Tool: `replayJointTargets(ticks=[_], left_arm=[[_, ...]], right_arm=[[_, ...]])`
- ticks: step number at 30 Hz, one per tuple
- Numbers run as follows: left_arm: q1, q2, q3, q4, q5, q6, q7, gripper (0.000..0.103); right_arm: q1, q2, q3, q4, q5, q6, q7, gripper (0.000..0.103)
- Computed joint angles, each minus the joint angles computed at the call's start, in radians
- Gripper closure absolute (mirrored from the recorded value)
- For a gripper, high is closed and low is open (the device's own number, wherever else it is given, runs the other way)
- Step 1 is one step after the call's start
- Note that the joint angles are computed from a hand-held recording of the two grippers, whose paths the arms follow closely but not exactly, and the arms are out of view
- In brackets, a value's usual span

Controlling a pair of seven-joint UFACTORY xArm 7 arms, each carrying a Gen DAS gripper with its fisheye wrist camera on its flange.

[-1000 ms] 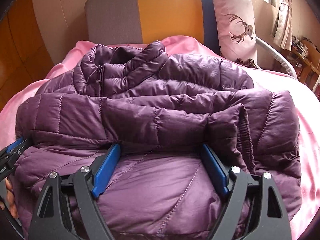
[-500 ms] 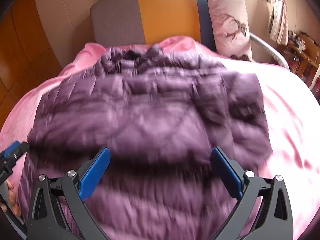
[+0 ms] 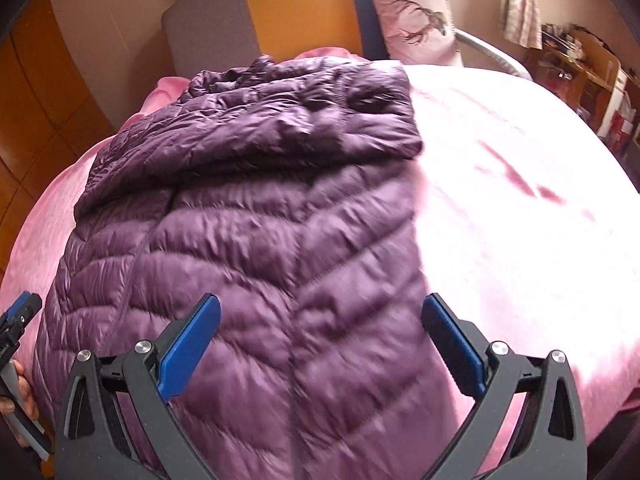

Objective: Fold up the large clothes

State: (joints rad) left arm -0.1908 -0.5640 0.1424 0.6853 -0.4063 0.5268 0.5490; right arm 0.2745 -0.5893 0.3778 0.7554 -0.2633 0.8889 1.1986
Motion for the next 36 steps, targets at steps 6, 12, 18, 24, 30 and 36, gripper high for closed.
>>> replayJointTargets(ticks=[6,12,18,24,30,36], left_arm=[[0.057,-0.102,0.061,-0.073,0.021,0.121,0.025,0.014],[0.122,-0.169,0.175,-0.085,-0.006,0.401,0.136,0.024],[0.210,-0.198,0.211,-0.097,-0.043,0.595,0.194,0.037],[0.235,-0.176,0.225,-0.057,-0.115,0.716,0.258,0.085],[0.228,-0.082,0.328,0.108,-0.299,0.920,0.268,0.092],[0.222,0.050,0.319,0.249,-0.492,0.961,0.271,0.095]], right_arm=[[0.071,-0.197,-0.025,-0.133,0.108,0.073,0.013,0.002],[0.174,-0.370,-0.006,-0.249,0.253,0.073,0.022,0.002],[0.245,-0.436,0.039,-0.293,0.339,0.022,0.065,0.041],[0.269,-0.403,0.025,-0.234,0.341,-0.036,-0.006,0.091],[0.212,-0.469,-0.009,-0.223,0.331,-0.224,-0.051,0.093],[0.086,-0.425,-0.061,-0.209,0.307,-0.342,-0.094,0.093]])
